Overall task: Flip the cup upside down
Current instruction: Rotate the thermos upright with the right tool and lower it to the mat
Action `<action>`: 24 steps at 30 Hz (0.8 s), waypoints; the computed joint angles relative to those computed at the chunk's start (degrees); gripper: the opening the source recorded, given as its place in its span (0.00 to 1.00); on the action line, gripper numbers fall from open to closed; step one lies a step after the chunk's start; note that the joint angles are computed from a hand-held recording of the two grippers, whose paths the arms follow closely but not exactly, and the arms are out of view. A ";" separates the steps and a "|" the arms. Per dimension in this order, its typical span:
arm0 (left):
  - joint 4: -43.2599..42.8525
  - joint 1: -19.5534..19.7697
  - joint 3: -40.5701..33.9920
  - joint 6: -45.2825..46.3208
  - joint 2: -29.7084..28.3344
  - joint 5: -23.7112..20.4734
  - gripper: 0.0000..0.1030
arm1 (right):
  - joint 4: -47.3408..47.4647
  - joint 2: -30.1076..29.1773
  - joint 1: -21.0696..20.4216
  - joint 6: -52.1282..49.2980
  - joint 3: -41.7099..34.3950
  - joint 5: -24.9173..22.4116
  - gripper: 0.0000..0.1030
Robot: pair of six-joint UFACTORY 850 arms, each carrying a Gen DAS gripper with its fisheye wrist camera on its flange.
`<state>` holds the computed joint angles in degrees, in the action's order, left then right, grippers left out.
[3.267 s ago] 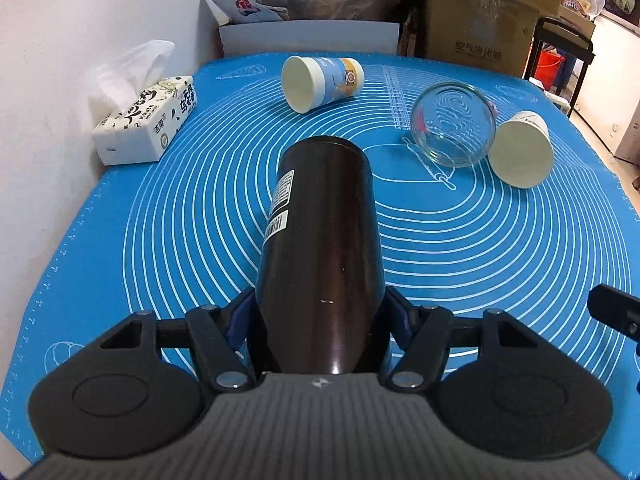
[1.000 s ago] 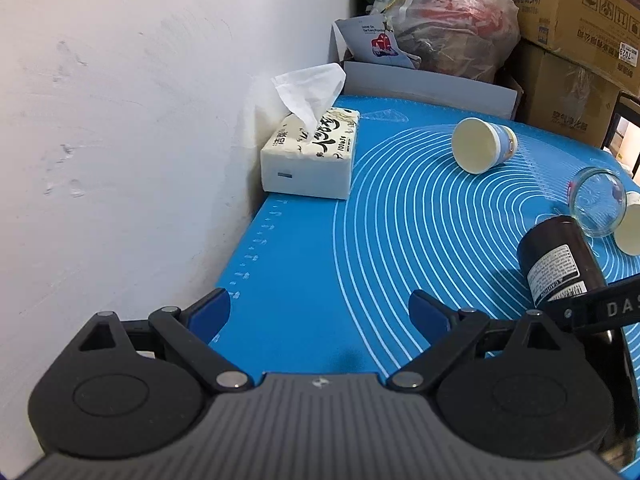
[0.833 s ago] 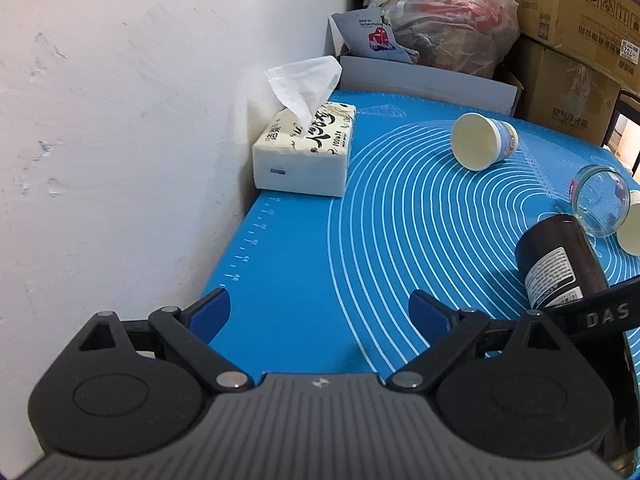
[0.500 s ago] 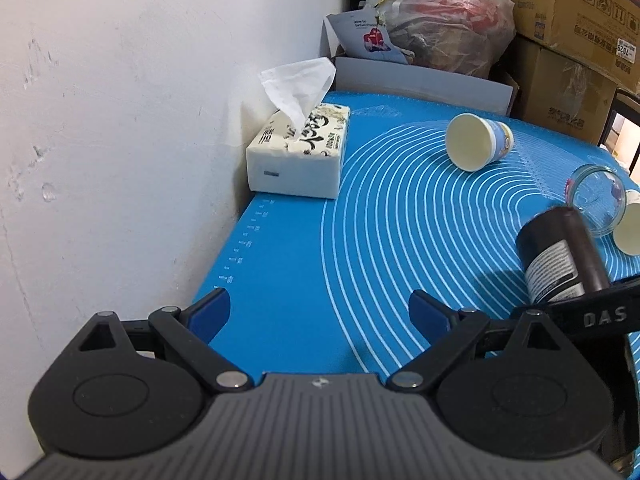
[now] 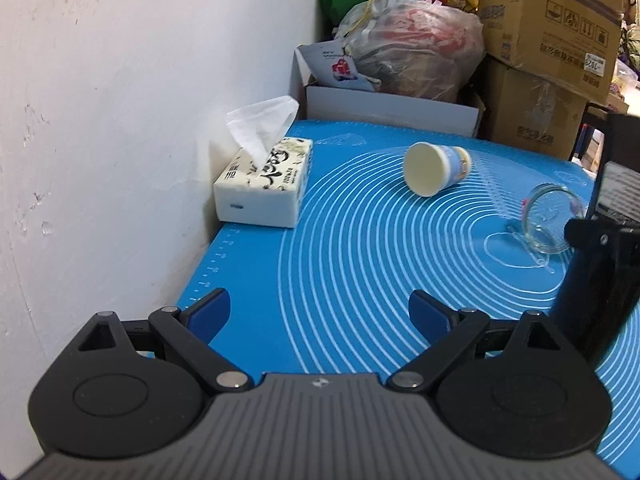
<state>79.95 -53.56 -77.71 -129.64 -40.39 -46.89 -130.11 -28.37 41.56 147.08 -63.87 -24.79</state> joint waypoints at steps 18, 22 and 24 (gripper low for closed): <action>0.24 -1.08 -1.89 0.17 -1.09 1.14 0.92 | -0.45 -0.92 0.75 0.38 2.64 -9.01 0.65; -0.02 -1.11 -2.20 0.47 -1.32 1.32 0.93 | -0.28 -0.74 1.16 0.17 3.24 -9.70 0.65; -0.23 -1.17 -2.42 0.81 -1.48 1.40 0.92 | -0.21 -0.63 1.17 0.42 3.43 -9.83 0.65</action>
<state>79.73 -54.72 -80.14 -128.83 -41.87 -45.48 -130.32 -29.00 42.74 147.50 -60.44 -34.62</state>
